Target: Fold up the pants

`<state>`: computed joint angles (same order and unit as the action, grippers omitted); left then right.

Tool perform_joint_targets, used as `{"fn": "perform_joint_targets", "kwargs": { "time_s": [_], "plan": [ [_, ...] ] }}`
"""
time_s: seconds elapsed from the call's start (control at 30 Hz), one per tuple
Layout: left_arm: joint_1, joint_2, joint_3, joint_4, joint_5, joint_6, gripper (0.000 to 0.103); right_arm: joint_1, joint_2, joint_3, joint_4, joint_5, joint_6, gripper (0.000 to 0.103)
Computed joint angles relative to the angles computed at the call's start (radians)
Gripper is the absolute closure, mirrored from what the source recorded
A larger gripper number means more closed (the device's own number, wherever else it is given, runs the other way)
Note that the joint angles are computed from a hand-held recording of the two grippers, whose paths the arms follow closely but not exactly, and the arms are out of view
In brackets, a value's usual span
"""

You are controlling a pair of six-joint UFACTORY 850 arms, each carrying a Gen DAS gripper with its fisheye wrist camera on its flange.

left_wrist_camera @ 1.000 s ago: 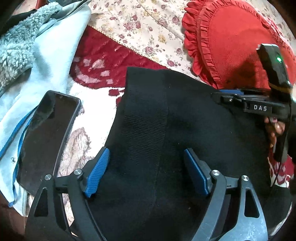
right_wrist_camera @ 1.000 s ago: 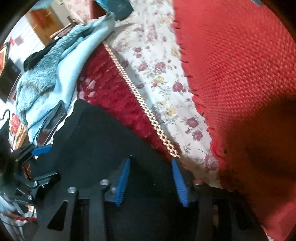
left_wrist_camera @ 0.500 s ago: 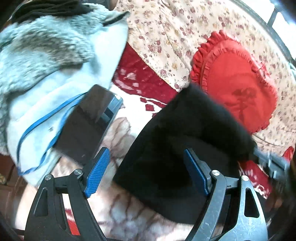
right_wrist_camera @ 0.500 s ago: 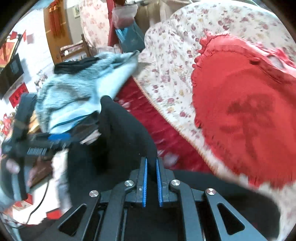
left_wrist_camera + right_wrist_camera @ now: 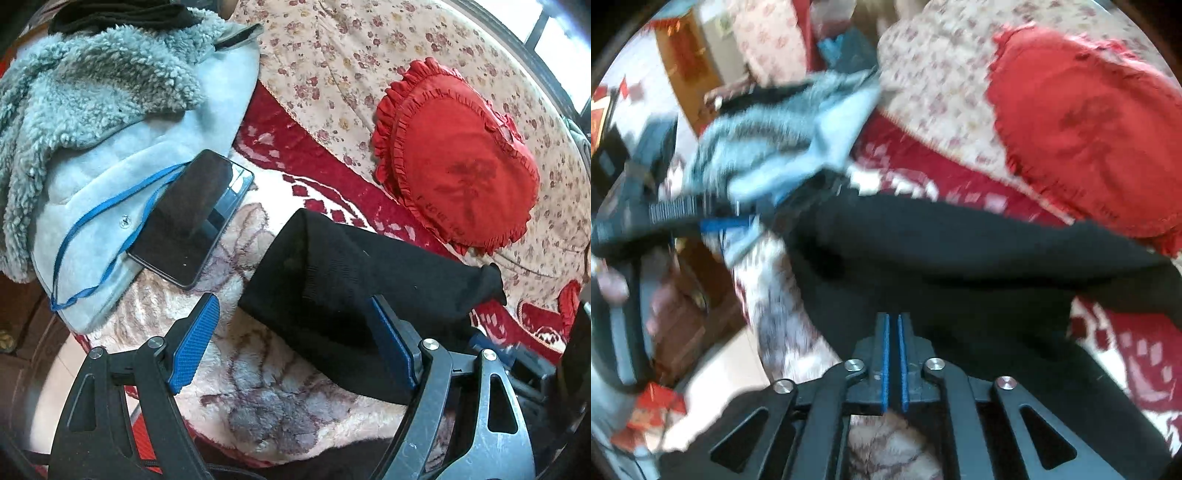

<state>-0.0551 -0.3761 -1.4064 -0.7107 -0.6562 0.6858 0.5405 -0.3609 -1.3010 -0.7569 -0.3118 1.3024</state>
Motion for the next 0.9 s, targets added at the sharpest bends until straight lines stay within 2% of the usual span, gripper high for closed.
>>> {"fn": "perform_joint_targets", "kwargs": {
  "time_s": [0.03, 0.07, 0.2, 0.33, 0.47, 0.5, 0.57, 0.63, 0.67, 0.73, 0.9],
  "plan": [
    [-0.002, -0.008, -0.006, -0.001, -0.008, -0.009, 0.021, 0.002, 0.000, -0.006, -0.054, -0.028, 0.049, 0.060],
    [-0.003, -0.013, -0.011, 0.004, -0.011, -0.018, 0.021, 0.004, -0.003, -0.016, -0.087, -0.063, 0.064, 0.054],
    [-0.024, -0.049, -0.046, 0.054, -0.009, -0.070, 0.021, 0.011, -0.036, -0.063, -0.098, -0.155, -0.070, 0.054],
    [-0.047, -0.102, -0.104, 0.083, -0.026, -0.116, 0.021, 0.023, -0.096, -0.119, -0.100, -0.255, -0.299, 0.054],
    [-0.068, -0.132, -0.136, 0.073, -0.040, -0.104, 0.022, 0.003, -0.136, -0.138, -0.167, -0.275, -0.336, 0.054],
    [-0.075, -0.138, -0.143, 0.081, -0.038, -0.107, 0.024, -0.007, -0.147, -0.147, -0.144, -0.266, -0.371, 0.055],
    [-0.087, -0.150, -0.160, 0.097, -0.052, -0.099, 0.048, -0.029, -0.164, -0.166, -0.066, -0.245, -0.447, 0.082],
    [-0.095, -0.154, -0.168, 0.129, -0.055, -0.103, 0.053, -0.036, -0.151, -0.154, -0.058, -0.209, -0.417, 0.096],
    [-0.095, -0.147, -0.163, 0.131, -0.045, -0.095, 0.061, -0.032, -0.139, -0.142, -0.077, -0.200, -0.384, 0.097],
    [-0.086, -0.135, -0.155, 0.113, -0.047, -0.059, 0.066, -0.016, -0.111, -0.122, -0.092, -0.193, -0.336, 0.098],
    [-0.043, -0.092, -0.125, 0.039, -0.085, 0.047, 0.069, 0.022, -0.049, -0.076, -0.009, -0.130, -0.278, 0.098]
  ]
}}
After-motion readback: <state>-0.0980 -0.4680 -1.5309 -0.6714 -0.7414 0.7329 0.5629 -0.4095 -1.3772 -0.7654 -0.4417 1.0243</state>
